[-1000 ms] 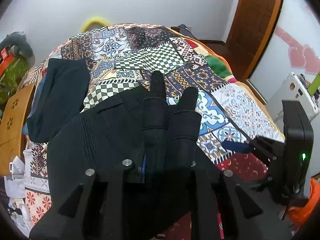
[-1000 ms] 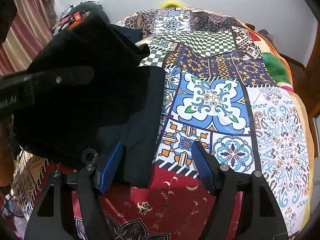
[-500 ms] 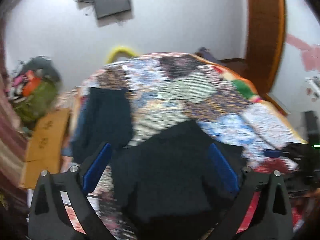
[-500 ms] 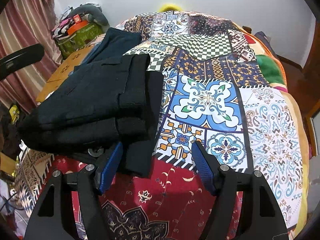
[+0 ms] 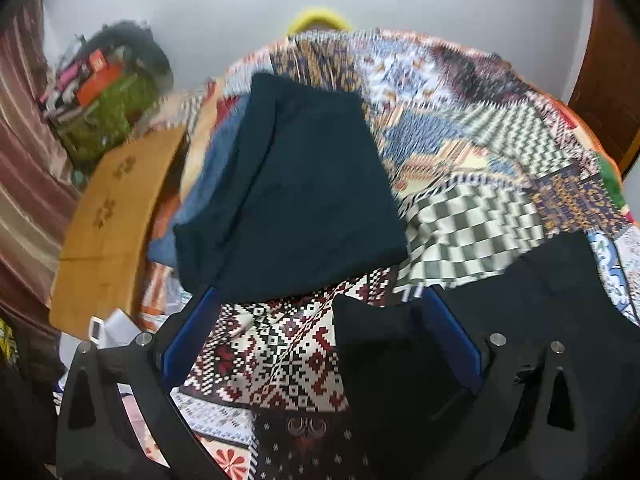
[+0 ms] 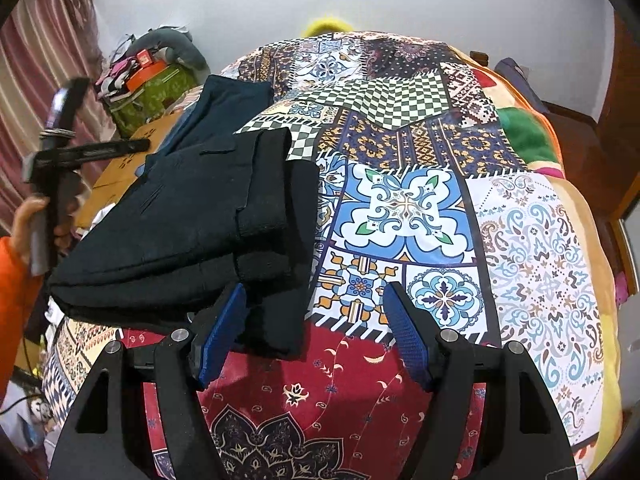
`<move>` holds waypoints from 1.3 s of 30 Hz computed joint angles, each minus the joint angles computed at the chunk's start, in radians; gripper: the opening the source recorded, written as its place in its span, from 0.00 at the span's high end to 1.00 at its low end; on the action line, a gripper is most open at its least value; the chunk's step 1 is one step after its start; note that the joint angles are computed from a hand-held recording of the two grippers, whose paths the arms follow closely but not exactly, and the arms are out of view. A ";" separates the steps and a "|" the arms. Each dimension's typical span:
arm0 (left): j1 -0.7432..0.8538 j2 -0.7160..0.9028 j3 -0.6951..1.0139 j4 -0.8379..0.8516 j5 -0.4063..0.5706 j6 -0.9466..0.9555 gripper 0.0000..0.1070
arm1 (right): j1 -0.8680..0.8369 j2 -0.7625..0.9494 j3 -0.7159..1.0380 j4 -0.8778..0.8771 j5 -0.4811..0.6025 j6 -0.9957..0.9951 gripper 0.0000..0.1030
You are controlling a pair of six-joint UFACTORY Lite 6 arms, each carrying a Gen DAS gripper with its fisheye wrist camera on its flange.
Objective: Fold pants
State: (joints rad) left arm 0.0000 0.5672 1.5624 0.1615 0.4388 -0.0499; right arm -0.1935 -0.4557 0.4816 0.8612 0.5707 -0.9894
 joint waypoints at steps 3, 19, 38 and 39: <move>0.006 0.127 0.118 -0.048 0.076 0.067 0.05 | -0.005 0.000 0.003 -0.012 -0.007 0.011 0.34; 0.032 -0.252 -0.376 -0.161 0.069 0.264 0.04 | -0.044 -0.164 -0.001 -0.058 0.079 0.066 0.34; -0.074 -0.679 -0.700 -0.439 0.138 0.401 0.05 | -0.069 -0.177 -0.101 -0.099 0.053 0.011 0.34; -0.076 -0.687 -0.693 -0.430 0.135 0.388 0.05 | -0.092 -0.159 -0.104 -0.079 0.062 -0.023 0.33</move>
